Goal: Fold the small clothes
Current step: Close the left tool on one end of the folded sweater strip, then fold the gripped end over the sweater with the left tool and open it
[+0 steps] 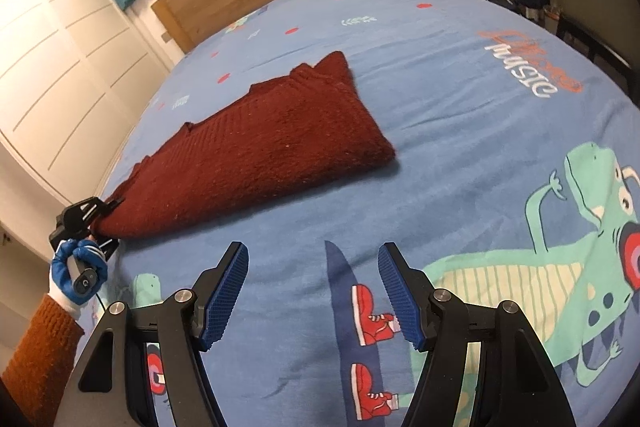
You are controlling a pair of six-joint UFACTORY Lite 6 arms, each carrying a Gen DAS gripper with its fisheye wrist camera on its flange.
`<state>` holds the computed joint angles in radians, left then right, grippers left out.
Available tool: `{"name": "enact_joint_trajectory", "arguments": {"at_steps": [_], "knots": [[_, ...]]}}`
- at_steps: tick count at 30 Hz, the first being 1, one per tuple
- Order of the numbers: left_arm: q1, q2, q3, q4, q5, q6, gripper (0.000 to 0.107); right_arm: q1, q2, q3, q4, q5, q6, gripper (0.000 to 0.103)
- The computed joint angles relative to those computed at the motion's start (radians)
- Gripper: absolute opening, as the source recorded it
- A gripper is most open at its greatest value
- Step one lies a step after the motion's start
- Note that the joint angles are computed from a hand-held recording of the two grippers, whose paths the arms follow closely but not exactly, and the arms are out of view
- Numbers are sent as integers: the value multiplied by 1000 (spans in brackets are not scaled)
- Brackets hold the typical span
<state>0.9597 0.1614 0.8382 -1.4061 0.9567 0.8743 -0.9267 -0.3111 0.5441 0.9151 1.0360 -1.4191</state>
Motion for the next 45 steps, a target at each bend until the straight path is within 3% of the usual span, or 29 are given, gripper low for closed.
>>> {"name": "enact_joint_trajectory", "arguments": {"at_steps": [9, 23, 29, 35, 39, 45], "knots": [[-133, -131, -7, -15, -76, -138, 17, -98, 148, 79, 8, 54, -66, 69], [-500, -270, 33, -152, -219, -317, 17, -232, 376, 273, 13, 165, -87, 69], [-780, -219, 106, -304, -337, -268, 17, -299, 494, 409, 15, 226, -64, 69], [-1073, -35, 200, -365, -495, -211, 17, -353, 591, 502, -1, 244, -66, 69], [-1182, 30, 205, -415, -582, -157, 16, -381, 643, 539, -19, 240, -65, 69], [-1298, 21, 313, -127, -742, -400, 17, -418, 699, 579, -37, 256, -70, 69]]}}
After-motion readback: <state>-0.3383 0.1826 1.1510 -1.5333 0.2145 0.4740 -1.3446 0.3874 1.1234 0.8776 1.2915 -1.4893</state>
